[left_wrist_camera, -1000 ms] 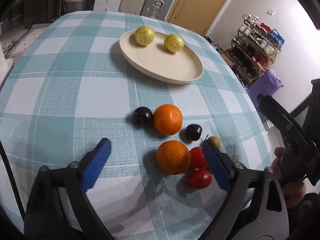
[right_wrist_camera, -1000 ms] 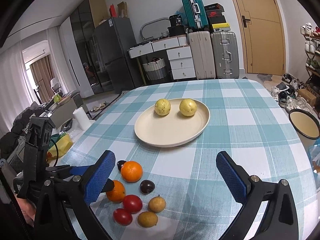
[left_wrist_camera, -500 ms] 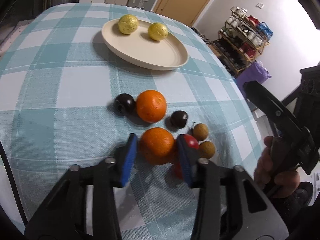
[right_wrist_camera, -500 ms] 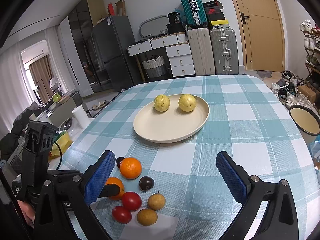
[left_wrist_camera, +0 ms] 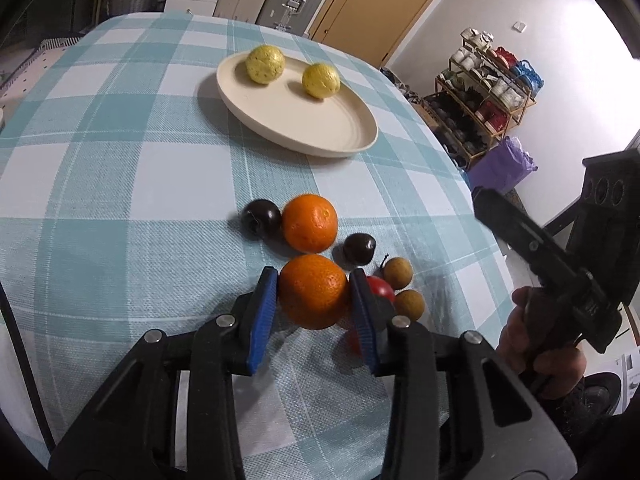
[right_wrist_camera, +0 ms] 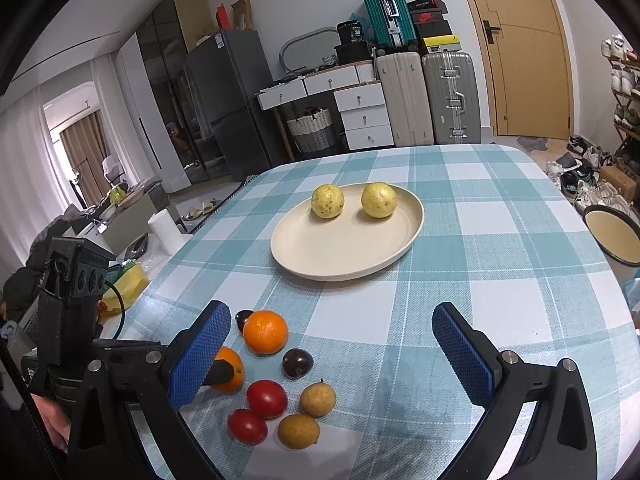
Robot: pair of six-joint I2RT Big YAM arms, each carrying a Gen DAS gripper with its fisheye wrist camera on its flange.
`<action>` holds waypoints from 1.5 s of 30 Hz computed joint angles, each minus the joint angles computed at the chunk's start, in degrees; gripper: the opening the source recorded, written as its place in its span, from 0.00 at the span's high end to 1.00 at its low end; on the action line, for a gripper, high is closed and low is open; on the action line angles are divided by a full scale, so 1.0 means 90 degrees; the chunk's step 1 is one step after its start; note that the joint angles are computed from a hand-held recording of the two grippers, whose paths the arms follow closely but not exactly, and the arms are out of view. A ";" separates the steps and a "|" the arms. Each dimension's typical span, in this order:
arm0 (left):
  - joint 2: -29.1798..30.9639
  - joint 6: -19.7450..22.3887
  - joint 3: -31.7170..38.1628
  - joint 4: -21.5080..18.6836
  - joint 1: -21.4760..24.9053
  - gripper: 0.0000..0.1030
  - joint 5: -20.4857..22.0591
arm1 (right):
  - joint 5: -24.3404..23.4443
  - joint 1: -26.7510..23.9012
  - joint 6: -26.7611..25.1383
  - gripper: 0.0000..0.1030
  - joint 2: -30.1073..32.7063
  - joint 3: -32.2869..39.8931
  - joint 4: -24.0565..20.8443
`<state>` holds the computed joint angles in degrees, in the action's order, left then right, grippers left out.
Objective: Organize fruits
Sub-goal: 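Grasp an orange with the left gripper while the right gripper grasps the other orange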
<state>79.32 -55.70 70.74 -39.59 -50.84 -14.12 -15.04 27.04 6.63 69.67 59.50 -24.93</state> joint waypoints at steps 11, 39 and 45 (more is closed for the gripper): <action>-0.0501 0.0097 -0.0213 -0.0221 0.0062 0.68 -0.0675 | -0.0306 0.0101 -0.0028 0.00 0.0273 0.0181 -0.0233; -0.0902 0.0106 -0.0713 -0.0247 0.0489 0.68 -0.0797 | -0.0574 0.0731 -0.0687 0.17 0.1527 0.1079 -0.1126; -0.0823 0.0167 -0.0641 -0.0303 0.0527 0.68 -0.0780 | -0.0613 0.0776 -0.0761 0.27 0.1730 0.1256 -0.1258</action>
